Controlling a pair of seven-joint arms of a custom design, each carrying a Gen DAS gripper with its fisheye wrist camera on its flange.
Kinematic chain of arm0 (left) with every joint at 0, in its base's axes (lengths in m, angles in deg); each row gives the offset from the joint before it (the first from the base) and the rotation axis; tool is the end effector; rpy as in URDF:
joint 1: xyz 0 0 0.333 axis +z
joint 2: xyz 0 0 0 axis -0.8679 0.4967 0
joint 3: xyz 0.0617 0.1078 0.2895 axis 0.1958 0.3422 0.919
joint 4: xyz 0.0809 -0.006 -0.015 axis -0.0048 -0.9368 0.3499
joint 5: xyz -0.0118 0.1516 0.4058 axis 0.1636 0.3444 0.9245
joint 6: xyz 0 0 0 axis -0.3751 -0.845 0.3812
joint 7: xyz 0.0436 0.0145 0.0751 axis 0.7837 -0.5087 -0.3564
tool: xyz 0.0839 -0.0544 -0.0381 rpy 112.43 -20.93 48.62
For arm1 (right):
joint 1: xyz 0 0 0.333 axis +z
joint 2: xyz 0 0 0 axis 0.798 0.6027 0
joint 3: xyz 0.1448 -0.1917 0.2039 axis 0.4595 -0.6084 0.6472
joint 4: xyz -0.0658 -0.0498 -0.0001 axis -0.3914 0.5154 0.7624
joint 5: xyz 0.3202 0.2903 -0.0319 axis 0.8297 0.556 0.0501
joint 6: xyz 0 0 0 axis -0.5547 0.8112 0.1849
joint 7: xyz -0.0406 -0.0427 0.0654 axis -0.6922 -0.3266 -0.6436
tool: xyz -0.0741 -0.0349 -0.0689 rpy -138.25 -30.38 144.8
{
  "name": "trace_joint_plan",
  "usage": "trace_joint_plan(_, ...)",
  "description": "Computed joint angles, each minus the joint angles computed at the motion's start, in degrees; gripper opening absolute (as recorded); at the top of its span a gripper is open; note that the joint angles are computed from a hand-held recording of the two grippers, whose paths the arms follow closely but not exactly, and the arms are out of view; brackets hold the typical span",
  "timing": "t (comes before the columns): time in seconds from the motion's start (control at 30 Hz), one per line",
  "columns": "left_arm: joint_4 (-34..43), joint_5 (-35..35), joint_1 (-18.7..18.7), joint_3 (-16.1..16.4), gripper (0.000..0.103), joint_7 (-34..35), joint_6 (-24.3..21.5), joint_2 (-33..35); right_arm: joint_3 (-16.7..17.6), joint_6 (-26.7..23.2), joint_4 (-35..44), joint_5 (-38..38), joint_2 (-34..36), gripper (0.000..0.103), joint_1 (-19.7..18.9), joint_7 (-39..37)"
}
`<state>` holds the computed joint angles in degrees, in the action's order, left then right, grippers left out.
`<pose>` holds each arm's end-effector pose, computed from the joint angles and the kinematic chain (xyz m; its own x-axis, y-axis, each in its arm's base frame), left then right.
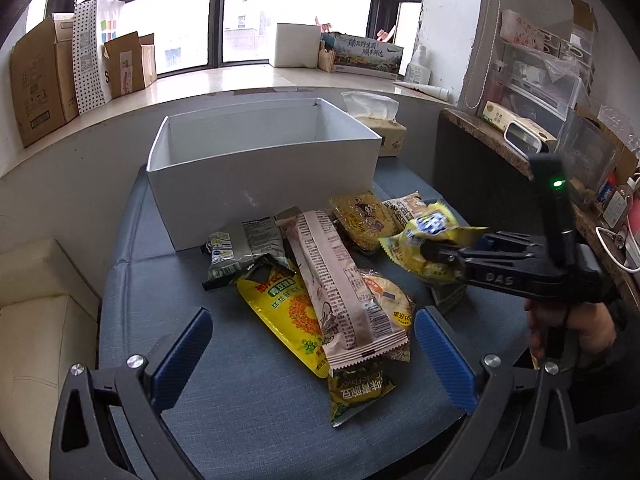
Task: Organize snacks
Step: 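Grasp the long pink-striped biscuit pack with the left gripper while right lifts chip bag, then lower both packs into the white box and open both grippers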
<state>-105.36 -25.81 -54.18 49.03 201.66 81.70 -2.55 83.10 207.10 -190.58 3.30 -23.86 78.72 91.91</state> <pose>0.7053 -0.0629 0.3683 -0.6295 -0.7690 0.1117 -0.6142 0.4043 -0.6778 0.6604 0.2768 0.3269 -0.1128 -0.9734 -0.1994 -0.7437 0.2158 -0.6328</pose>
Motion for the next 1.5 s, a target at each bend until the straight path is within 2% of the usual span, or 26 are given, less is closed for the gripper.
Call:
trace_joint_plan(0.1,4.51,5.86,-2.66,1.16,0.103,-6.18,-2.28,3.83,-6.91,2.98,-2.80,-6.92,-3.05,0.048,5.44,9.66)
trace_joint_plan(0.2,9.42,12.35,-5.40,2.08,0.103,-14.02,-3.68,7.91,-14.35,4.53,-4.89,-19.43,-6.77,0.048,11.43,23.81)
trace_joint_plan(0.27,13.30,17.28,-7.55,3.28,0.103,-20.84,-5.19,10.88,-17.98,4.21,-6.12,-28.95,-9.67,0.048,14.80,33.18)
trace_joint_plan(0.33,17.87,22.59,-9.84,4.92,0.103,-28.95,-7.67,14.13,-19.17,1.54,-7.15,-37.22,-12.60,0.048,16.87,39.90)
trace_joint_plan(0.43,23.20,29.09,-12.49,6.82,0.103,-38.53,-9.31,18.25,-18.18,0.01,-8.76,-44.24,-15.86,0.048,16.75,45.87)
trace_joint_plan(0.5,25.50,34.36,-14.83,8.76,0.103,-44.23,-8.98,20.21,-16.97,0.01,-9.43,-45.55,-16.76,0.048,15.58,47.14)
trace_joint_plan(0.6,29.56,38.91,-15.67,9.15,0.101,-49.37,-10.89,23.22,-14.97,-0.01,-9.85,-46.14,-17.17,0.048,13.63,47.81)
trace_joint_plan(0.63,29.65,40.59,-15.95,9.22,0.095,-50.23,-10.18,23.49,-14.34,0.19,-9.88,-46.29,-17.08,0.048,12.88,48.07)
trace_joint_plan(0.67,28.65,42.42,-16.41,9.53,0.077,-51.00,-8.24,23.09,-13.65,0.17,-9.96,-46.22,-17.04,0.048,12.20,48.08)
trace_joint_plan(0.7,29.20,43.21,-16.22,9.12,0.070,-51.32,-9.26,23.31,-12.90,0.25,-9.98,-45.57,-16.90,0.048,11.43,47.44)
trace_joint_plan(0.77,30.50,41.28,-13.81,6.48,0.063,-50.43,-12.33,23.73,-11.53,0.39,-9.99,-45.57,-16.73,0.048,10.04,47.67)
trace_joint_plan(0.87,29.74,39.17,-11.43,4.55,0.058,-48.43,-12.70,22.99,-9.57,0.50,-9.97,-47.15,-16.79,0.048,8.19,48.93)
trace_joint_plan(1.03,22.13,30.95,-5.49,0.69,0.058,-41.60,-10.64,16.90,-6.09,0.44,-9.73,-47.26,-16.53,0.048,4.83,48.72)
trace_joint_plan(1.27,13.82,17.65,0.44,-1.78,0.058,-30.50,-8.67,8.73,-0.90,1.33,-7.70,-46.31,-14.50,0.048,0.04,46.84)
trace_joint_plan(1.4,17.99,14.34,0.67,-0.67,0.058,-28.53,-11.14,9.04,2.02,3.86,-4.42,-44.94,-11.37,0.048,-3.37,44.54)
trace_joint_plan(1.5,27.27,17.30,-1.50,1.41,0.058,-32.73,-13.25,13.44,3.45,6.04,0.24,-37.53,-7.32,0.048,-5.53,34.74)
